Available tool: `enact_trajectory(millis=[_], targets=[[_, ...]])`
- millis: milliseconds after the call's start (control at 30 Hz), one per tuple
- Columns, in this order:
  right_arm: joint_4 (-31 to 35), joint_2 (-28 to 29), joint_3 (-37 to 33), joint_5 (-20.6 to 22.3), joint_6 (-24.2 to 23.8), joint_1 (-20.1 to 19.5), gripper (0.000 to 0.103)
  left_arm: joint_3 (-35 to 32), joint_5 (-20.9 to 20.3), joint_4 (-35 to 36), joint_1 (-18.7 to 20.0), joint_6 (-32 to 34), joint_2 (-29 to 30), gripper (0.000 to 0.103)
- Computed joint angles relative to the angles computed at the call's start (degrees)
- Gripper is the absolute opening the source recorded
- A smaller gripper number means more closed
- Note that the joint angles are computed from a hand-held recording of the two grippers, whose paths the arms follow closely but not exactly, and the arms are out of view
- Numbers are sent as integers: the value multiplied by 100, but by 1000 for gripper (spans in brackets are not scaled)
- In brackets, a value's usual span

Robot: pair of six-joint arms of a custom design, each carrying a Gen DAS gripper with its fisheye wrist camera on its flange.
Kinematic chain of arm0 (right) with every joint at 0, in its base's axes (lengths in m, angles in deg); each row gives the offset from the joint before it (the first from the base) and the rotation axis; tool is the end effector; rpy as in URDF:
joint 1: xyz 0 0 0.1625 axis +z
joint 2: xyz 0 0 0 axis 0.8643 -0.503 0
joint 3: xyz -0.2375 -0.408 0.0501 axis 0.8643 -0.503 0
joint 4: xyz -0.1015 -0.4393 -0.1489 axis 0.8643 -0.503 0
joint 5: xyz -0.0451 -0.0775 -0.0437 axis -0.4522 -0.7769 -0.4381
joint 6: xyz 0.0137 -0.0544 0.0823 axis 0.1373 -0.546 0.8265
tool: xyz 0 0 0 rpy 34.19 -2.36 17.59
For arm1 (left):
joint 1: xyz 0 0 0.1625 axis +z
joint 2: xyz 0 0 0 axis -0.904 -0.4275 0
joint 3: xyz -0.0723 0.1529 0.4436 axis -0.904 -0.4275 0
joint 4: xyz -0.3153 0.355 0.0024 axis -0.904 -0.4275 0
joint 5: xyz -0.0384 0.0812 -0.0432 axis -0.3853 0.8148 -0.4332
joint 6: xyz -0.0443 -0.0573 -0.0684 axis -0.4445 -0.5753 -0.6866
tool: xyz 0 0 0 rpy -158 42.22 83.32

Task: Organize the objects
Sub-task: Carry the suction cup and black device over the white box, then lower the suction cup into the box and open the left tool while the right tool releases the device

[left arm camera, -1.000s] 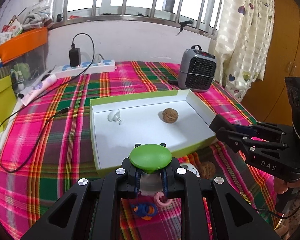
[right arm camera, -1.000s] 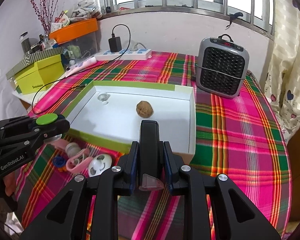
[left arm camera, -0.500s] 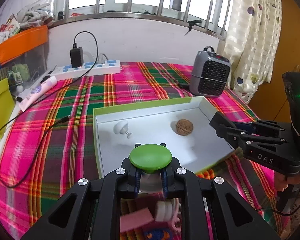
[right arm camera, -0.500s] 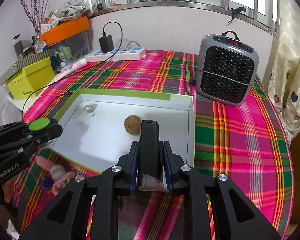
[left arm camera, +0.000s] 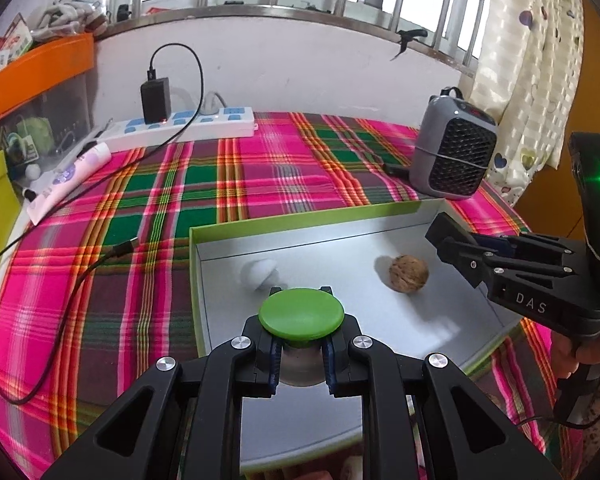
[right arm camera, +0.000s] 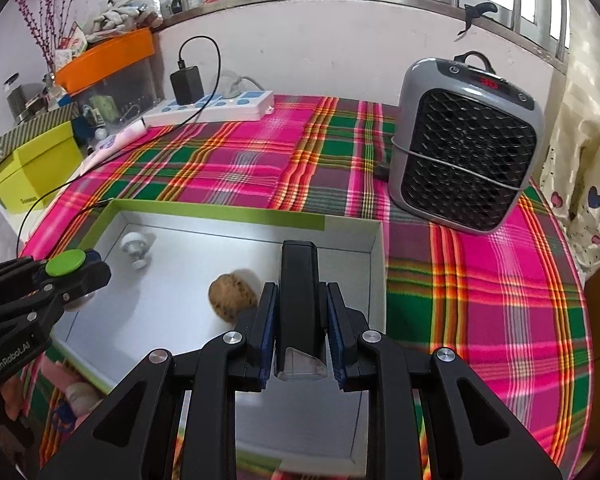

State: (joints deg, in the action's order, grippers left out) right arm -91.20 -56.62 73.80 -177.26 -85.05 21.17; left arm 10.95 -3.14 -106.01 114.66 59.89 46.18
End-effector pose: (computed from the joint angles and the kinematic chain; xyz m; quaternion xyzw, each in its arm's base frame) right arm -0.0160 -0.7280 0.3266 0.1855 -0.8826 0.2919 0.3185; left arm -0.3724 -0.7443 -0.0675 0.2643 0.8922 -0.2844 0.2308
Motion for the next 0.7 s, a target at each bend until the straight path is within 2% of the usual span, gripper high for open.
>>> enact_trajectory(millis=[367,700], targets=[[84,209,-263,-113,-54,-25,24,-179,0,308,88,-106,111,15],[72,279,-316,-109,-121,-38,24,-237,125,276,71,50,184,15]])
